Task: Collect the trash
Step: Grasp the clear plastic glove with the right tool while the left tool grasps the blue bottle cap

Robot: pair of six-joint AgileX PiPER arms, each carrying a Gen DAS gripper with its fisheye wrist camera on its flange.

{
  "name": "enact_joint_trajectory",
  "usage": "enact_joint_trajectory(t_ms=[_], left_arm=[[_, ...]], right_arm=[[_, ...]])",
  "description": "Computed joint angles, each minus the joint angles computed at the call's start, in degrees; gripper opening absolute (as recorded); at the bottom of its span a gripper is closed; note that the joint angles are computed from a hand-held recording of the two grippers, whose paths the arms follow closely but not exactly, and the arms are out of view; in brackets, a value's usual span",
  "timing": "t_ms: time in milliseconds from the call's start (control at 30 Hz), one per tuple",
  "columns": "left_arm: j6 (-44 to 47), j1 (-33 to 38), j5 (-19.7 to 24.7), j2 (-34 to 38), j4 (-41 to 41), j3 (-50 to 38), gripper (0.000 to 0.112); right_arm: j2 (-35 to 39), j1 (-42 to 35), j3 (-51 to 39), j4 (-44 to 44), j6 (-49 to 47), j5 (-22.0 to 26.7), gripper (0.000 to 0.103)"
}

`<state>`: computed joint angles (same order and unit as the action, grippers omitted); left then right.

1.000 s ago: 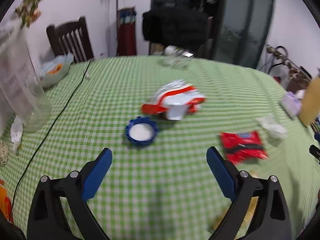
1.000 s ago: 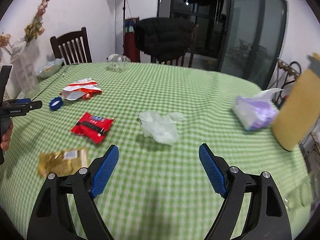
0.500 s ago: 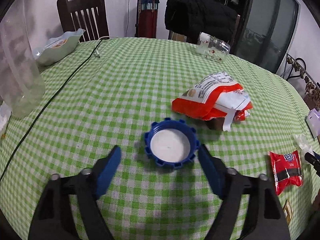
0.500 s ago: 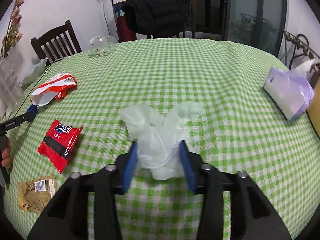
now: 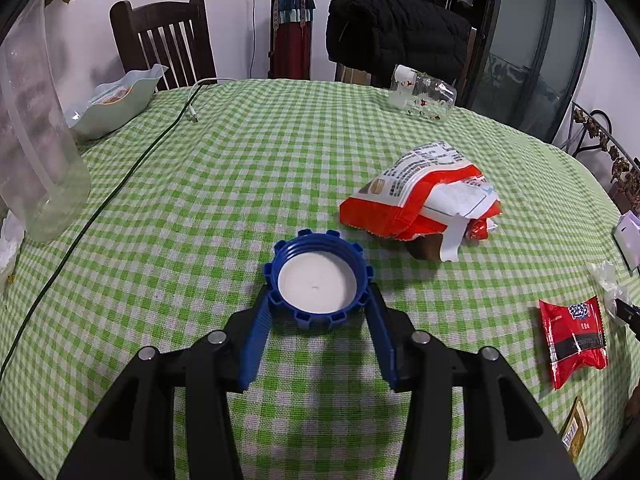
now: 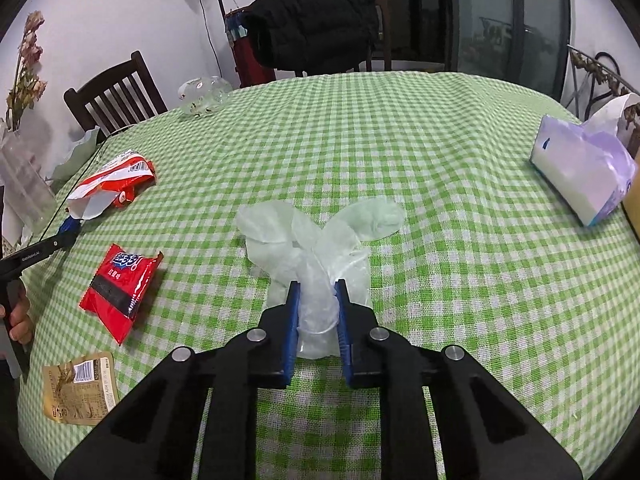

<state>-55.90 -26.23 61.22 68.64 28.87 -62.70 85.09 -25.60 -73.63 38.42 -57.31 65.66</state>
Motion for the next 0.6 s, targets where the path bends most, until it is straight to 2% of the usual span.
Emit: enact_joint_trajectory(t_ms=[233,433,467,567,600], left_arm=[[0.0,0.0,0.0,0.0,-0.2,-0.1,0.044],[3.5,6.6,-8.1,-5.5,-7.5,4.6,0.044],[1.7,6.3,-7.7,-6.0,-6.4,4.9,0.044],[-6.6,-1.3,0.5,-7.3,1.3,4.2,0.044],[-7.8,-3.4,2.4,-7.9,2.0,4.0,0.044]], right_arm=[[-0.6,1.3,0.6,-1.1,1.1,-1.6,0.017],[-1.6,2.9,1.8,-2.5,2.2,-4.1,0.016],[-2.3,3.5,2.3,-3.1,2.5,-5.1,0.015],[-5.1,3.9,4.8,-4.6,3.3,-7.8,0.013],[-6.7,2.3,5.7,-2.9,1.7,-6.1,0.012]])
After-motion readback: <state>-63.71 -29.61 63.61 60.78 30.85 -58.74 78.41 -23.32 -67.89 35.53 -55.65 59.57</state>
